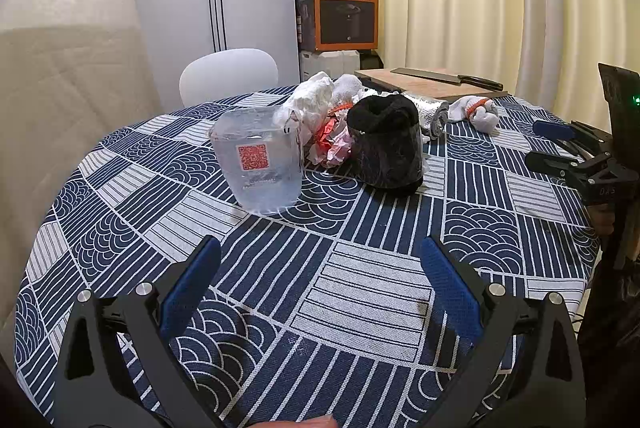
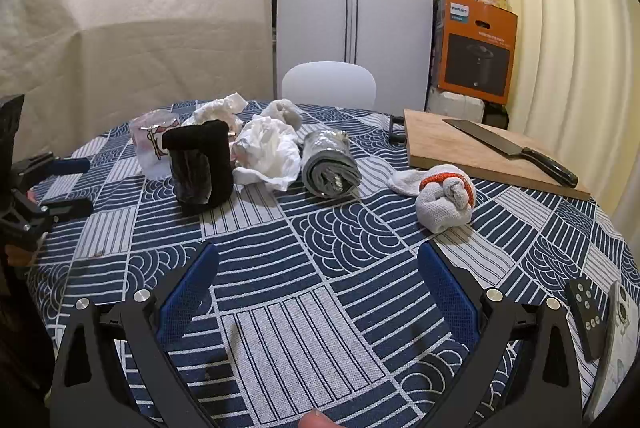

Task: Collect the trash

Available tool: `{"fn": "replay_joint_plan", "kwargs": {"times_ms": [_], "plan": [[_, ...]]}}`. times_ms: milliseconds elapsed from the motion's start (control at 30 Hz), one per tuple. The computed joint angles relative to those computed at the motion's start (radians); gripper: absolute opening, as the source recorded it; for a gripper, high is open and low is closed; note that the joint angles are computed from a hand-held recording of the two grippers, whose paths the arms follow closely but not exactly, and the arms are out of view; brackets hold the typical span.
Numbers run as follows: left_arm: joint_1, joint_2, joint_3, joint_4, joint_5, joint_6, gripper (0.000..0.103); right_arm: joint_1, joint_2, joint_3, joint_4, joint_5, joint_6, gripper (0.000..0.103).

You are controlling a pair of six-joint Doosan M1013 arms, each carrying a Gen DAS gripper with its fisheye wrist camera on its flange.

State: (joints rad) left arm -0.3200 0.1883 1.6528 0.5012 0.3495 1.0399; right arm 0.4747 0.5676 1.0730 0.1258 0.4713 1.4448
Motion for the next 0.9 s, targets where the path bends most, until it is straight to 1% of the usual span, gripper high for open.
{"fn": "replay_joint_plan", "kwargs": {"times_ms": [600,900], "plan": [[0.000,0.000,-0.002,0.002,0.002,0.001,0.097,0.001,-0.001,0.002,-0.014,-0.003,0.014,0.095],[0.002,0.002,-0.007,-0.021,0.009,0.021,0.097,0.004,0.005,-0.011,-0.049,0.020,0.042,0.095]]}}
